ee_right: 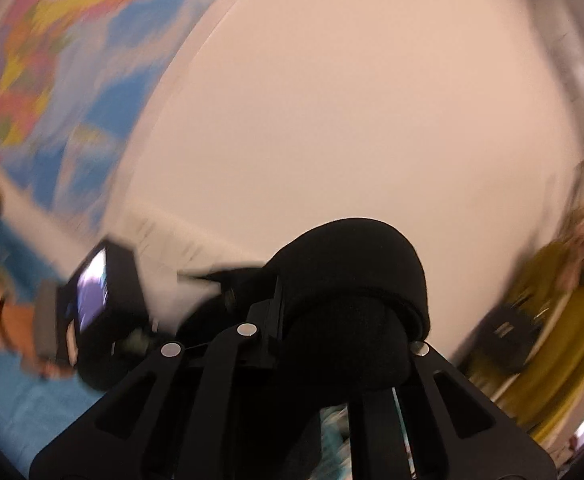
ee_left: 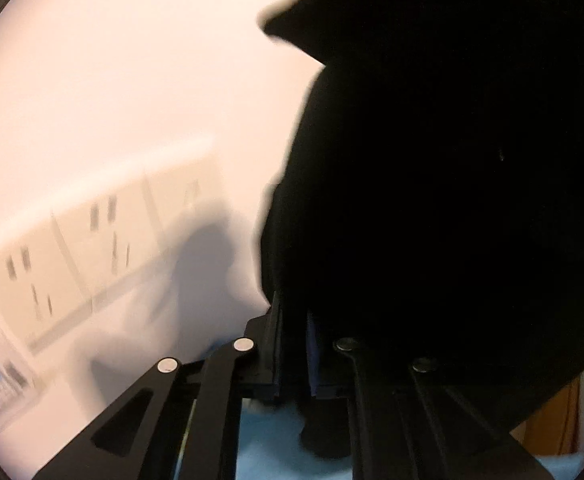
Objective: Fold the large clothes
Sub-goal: 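Lift the jacket high with both tools, shaking it out to hang open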
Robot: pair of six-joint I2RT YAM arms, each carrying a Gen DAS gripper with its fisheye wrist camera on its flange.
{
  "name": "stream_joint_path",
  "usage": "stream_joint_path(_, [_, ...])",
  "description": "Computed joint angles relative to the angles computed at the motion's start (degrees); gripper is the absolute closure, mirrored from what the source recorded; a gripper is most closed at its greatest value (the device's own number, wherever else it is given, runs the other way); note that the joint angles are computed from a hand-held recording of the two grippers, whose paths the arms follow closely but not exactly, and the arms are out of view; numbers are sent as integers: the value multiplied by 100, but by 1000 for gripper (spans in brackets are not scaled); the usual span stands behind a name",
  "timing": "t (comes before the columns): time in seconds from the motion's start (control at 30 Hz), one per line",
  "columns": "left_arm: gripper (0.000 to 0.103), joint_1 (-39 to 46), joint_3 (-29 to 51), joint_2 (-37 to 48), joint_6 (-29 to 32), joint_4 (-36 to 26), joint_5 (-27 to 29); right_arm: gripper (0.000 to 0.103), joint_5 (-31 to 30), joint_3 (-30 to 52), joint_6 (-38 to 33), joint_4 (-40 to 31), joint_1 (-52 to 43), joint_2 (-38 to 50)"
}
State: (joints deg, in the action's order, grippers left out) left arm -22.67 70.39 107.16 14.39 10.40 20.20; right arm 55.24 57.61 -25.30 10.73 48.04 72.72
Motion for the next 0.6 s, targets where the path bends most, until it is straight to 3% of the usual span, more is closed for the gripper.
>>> stream_joint_path(0.17, [97,-368,-116,-1214,-940,-109,20,96,916,390,-2222,1440,1071,-233])
stream_joint_path(0.27, [97,-385,-374,-2059,-1209,-322,152,96,1317,550,-3903,2861,1902,-222])
stream_joint_path(0.33, [94,-273,-729,-2756,-1227,-436,391,96,1519,631,-5332,4353,2485,-84])
stream_joint_path(0.37, [87,-143,-1013,-3240,-1214,-466,573,96,1582,759,-5832,4776,2844,-59])
stream_joint_path(0.4, [74,50,-1282,-3717,-1160,-547,775,96,1619,889,-6372,5357,3181,36])
stream_joint_path(0.47, [60,816,-1799,-4568,-1185,-641,1743,96,1672,1084,-6854,5777,3679,81])
stream_joint_path(0.5, [51,1311,-2000,-4899,-1174,-719,2302,96,1716,1140,-7326,6367,4039,150])
stream_joint_path(0.53, [45,1949,-2202,-5176,-1170,-709,3067,96,1748,1138,-7338,6418,4250,130])
stream_joint_path(0.6, [22,3181,-2498,-5434,-1161,-589,4436,96,1755,1123,-7265,6438,4595,102])
